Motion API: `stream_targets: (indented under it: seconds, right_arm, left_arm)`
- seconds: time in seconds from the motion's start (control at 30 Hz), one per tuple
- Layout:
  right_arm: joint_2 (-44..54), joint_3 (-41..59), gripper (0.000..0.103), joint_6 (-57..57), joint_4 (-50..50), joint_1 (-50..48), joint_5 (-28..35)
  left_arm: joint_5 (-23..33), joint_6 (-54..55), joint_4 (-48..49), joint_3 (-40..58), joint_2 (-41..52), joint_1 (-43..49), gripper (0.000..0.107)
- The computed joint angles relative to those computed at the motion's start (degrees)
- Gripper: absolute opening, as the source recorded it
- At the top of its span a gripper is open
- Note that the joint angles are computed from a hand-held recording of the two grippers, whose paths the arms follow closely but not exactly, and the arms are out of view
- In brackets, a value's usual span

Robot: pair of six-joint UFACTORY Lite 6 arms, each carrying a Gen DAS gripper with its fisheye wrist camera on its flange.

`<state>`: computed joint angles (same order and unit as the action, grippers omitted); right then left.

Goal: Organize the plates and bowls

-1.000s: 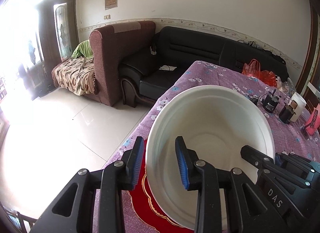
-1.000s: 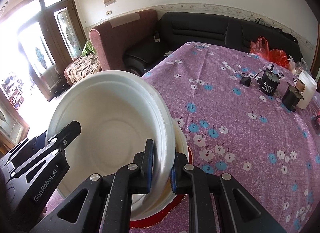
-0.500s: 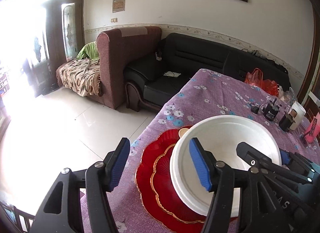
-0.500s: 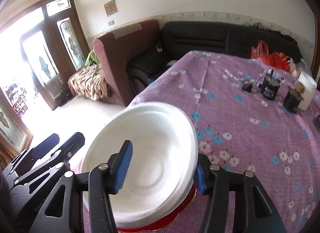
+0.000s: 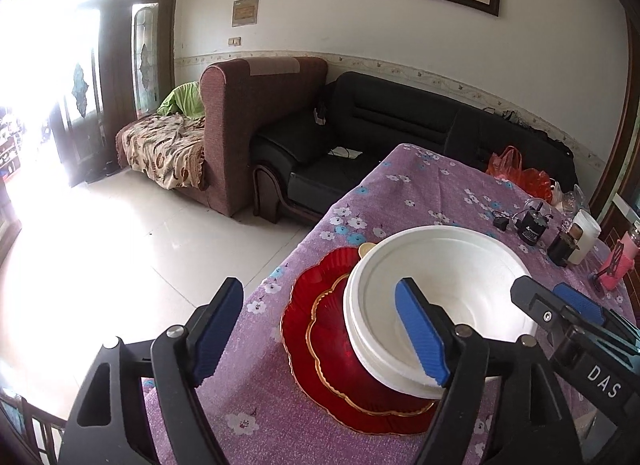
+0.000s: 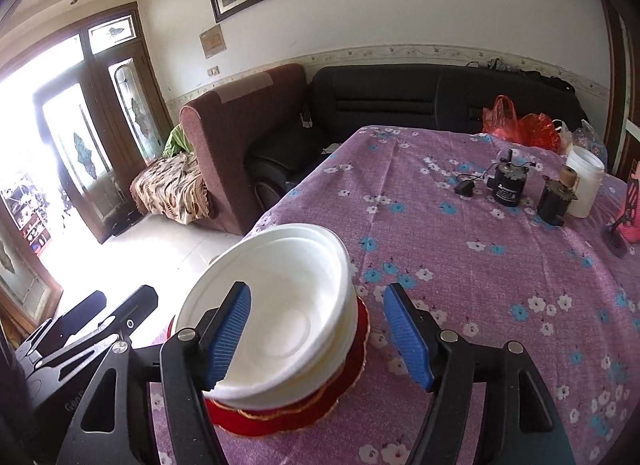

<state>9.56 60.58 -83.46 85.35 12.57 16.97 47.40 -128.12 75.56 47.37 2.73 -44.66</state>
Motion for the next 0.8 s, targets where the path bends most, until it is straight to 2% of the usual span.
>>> stream_targets:
  seconds: [0.27, 0.37, 0.57, 0.8]
  right_arm:
    - [-7.34, -10.35, 0.077, -6.72, 4.55, -6.56, 3.97]
    - [-7.92, -11.4, 0.077, -6.99, 4.99, -8.42, 4.12]
    - [-2.93, -4.66, 0.077, 1.05, 1.05, -9.76, 5.5]
    - [8.76, 5.32, 0.077, 15.35, -10.42, -7.27, 5.9]
  left_arm:
    - [3.08, -2.15, -3.23, -1.13, -0.66, -6.14, 0.08]
    - [3.86, -3.46, -4.24, -2.06, -1.26, -7.95, 0.08]
    - [5.21, -4.52, -5.61, -3.02, -2.44, -10.4, 0.081]
    - [5.65, -3.49, -5.87, -1.7, -1.69, -11.04, 0.081]
